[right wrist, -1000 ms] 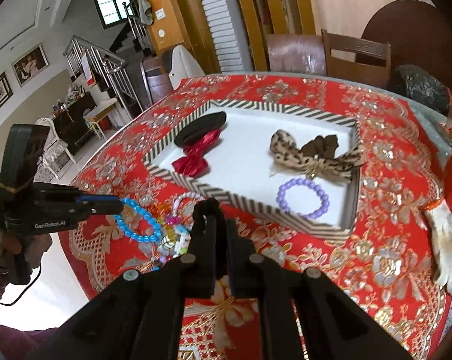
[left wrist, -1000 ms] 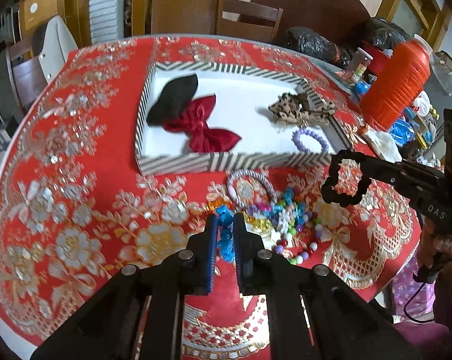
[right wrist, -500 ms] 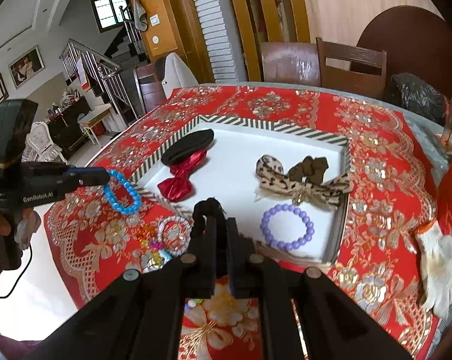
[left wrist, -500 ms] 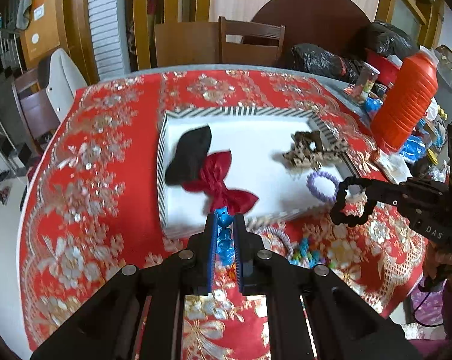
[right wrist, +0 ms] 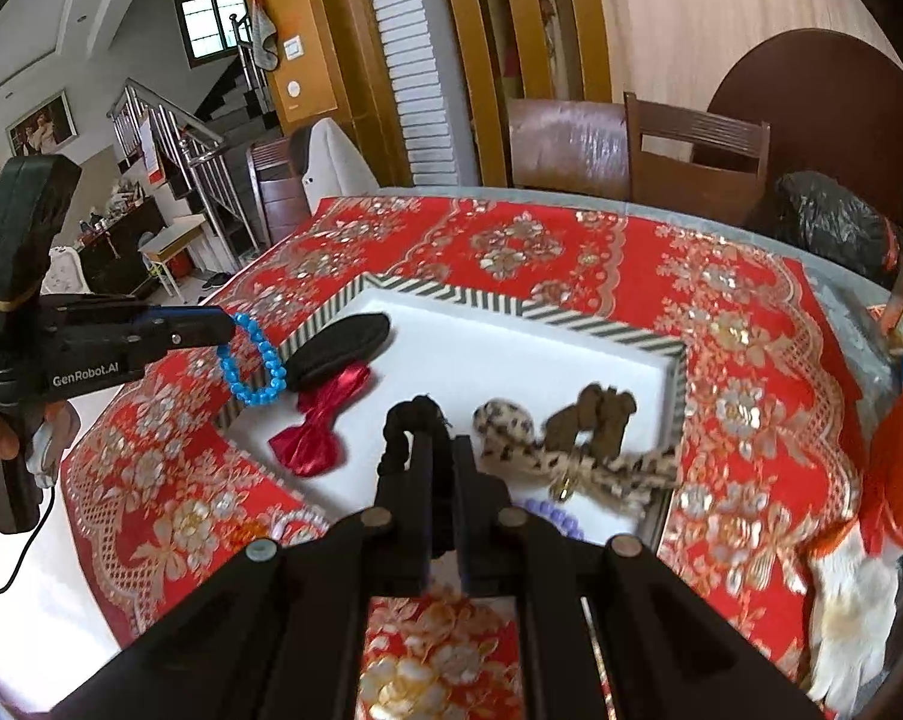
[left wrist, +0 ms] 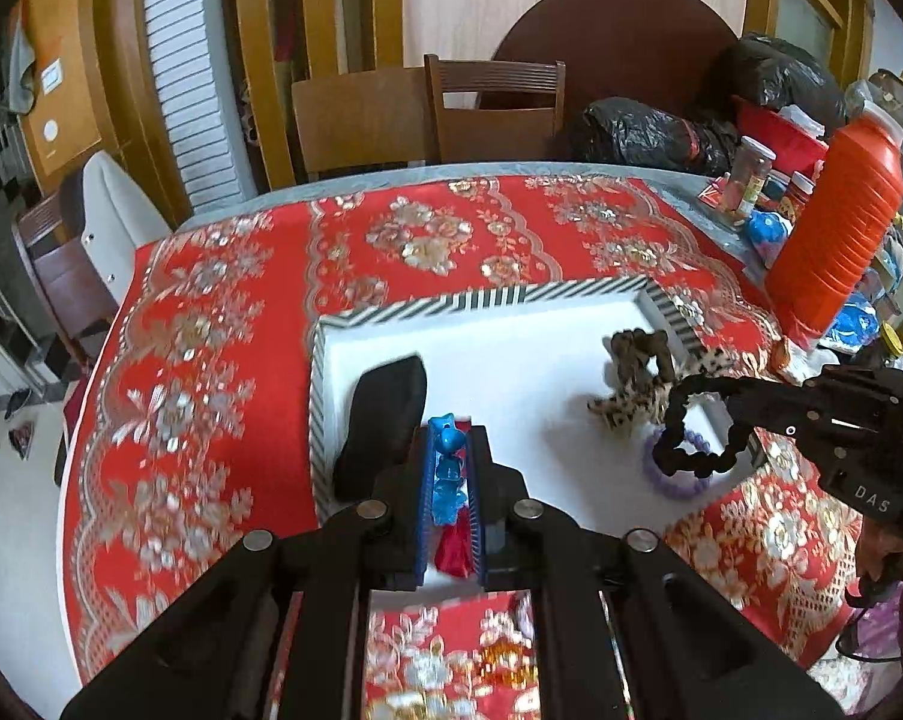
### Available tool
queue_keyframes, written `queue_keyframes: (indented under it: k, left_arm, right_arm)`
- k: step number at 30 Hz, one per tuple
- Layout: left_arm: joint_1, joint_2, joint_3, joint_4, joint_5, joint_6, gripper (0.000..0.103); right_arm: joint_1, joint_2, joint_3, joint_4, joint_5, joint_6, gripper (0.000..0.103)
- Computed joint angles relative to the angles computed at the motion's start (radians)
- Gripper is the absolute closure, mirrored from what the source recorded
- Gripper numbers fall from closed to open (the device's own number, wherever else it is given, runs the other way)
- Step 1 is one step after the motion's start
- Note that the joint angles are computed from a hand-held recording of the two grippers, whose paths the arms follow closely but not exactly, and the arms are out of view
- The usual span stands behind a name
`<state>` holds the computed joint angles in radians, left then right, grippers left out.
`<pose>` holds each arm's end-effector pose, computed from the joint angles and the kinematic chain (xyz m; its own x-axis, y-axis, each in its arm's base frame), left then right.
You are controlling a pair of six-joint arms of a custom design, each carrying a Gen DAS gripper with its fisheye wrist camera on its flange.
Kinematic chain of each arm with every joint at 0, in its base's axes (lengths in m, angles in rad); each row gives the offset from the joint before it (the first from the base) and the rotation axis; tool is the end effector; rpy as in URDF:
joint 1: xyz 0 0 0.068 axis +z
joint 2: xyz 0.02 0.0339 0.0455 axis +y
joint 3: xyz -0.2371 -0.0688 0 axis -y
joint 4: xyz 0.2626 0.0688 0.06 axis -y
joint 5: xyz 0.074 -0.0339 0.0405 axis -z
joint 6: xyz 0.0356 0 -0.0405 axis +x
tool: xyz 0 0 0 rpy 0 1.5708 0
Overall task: Organize jewelry
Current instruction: 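Carry the blue bracelet into the tray with the left tool while the right tool releases the black bracelet there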
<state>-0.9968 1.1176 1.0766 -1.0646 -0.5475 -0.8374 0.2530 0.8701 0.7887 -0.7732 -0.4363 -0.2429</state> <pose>0.1393 -0.1813 0.2825 -0.7633 0.0123 -0.6459 0.0345 0.9992 -0.0218 0.1933 0.0655 0.2530 -0.5897 -0.3776 -0.7139 -0.6566 0.7389 0.1515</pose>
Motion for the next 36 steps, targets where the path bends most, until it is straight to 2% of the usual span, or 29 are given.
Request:
queue_keyframes:
  k: [8,17,28,36]
  left_arm:
    - [0.163,0.118,0.064,0.138,0.076,0.178,0.103]
    - [0.29,0.261,0.095,0.293,0.181,0.276,0.103]
    - [0.424,0.345,0.006,0.441,0.314,0.255,0.103]
    - [0.467,0.322,-0.083,0.479,0.332,0.223,0.103]
  right_arm:
    - [0.029,0.188,0.101,0.095,0.047,0.031,0.097]
    - [0.06,0.376,0.193,0.183,0.088,0.087,0.097]
    - [0.083,0.621,0.306,0.259,0.123,0.181,0.097]
    - [0.083,0.792,0.368,0.304,0.212,0.231,0.097]
